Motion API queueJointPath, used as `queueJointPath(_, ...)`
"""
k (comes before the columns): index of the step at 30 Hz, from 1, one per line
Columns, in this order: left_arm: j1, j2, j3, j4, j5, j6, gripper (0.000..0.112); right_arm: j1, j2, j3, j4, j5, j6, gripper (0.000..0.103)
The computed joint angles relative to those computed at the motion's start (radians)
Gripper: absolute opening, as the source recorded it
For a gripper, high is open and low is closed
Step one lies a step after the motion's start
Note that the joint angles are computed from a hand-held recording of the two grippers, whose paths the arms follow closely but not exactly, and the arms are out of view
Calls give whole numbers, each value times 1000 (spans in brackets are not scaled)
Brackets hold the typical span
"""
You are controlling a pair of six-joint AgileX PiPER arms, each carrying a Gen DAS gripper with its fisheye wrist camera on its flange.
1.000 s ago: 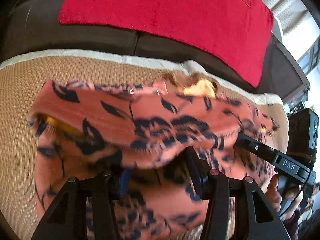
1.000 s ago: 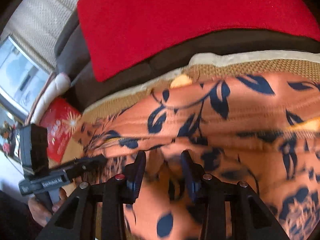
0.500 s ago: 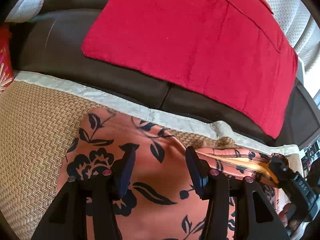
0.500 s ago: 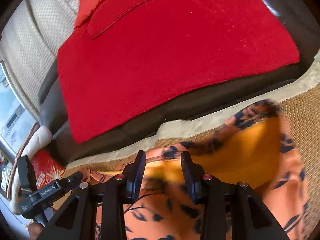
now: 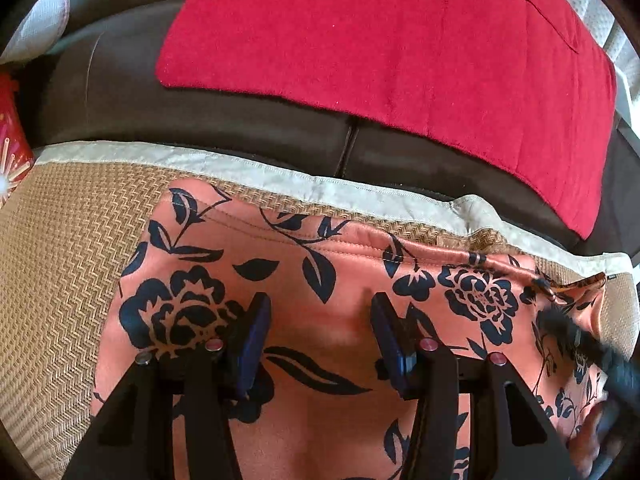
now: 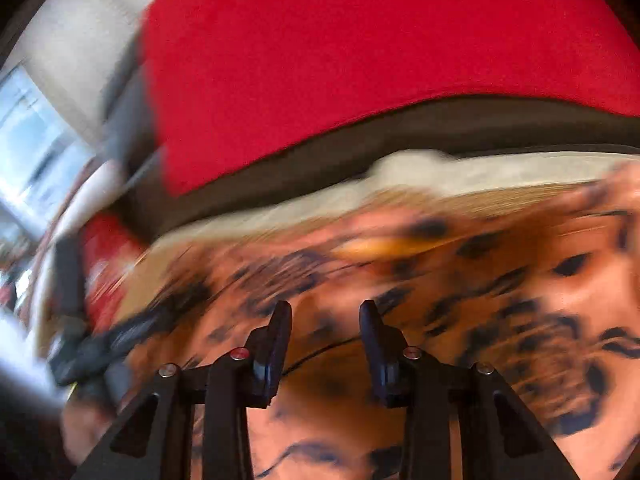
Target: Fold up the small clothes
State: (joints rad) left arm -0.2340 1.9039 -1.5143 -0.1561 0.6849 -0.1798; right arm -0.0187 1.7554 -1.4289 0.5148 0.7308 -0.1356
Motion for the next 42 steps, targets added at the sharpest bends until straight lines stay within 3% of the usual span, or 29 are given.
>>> queueJointPath(3,-9,-17,18,16,-15,-8,53,-49,-49,58,-101,-115,169,42)
queueJointPath(8,-6,-85,89,49,-40,4,53,-159,-158,154,-39,-196,167,42)
queueJointPath(11,-6,-109,124,73,-39,-18,53,-192,-168,152,-91,-158,216,42)
queueJointPath(14,-7,-109,143,124,-4,-61,55,-205,-106,106,-173,-48,298,41)
queueJointPath(19,-18,-202,255,171,-47,-89,55,-252,-186,173,-24,-65,163,42)
queueJointPath(23,13,-335,391,185,-71,-102,58,-267,-295,249,173,10,-28,50)
queueJointPath(28,17,-416,470,221,2,-137,59,-188,-316,272,52,100,60,50)
queueJointPath(31,-19,-487,570,295,5,-190,65,-134,-325,319,-26,61,115,50)
queueJointPath(34,-62,-568,650,362,-2,-261,65,-159,-379,366,47,71,80,52)
queueJointPath(38,-44,-683,722,298,-21,-229,65,-150,-499,419,108,83,14,52)
queueJointPath(42,-124,-680,756,457,0,-375,65,-72,-460,396,44,100,64,52)
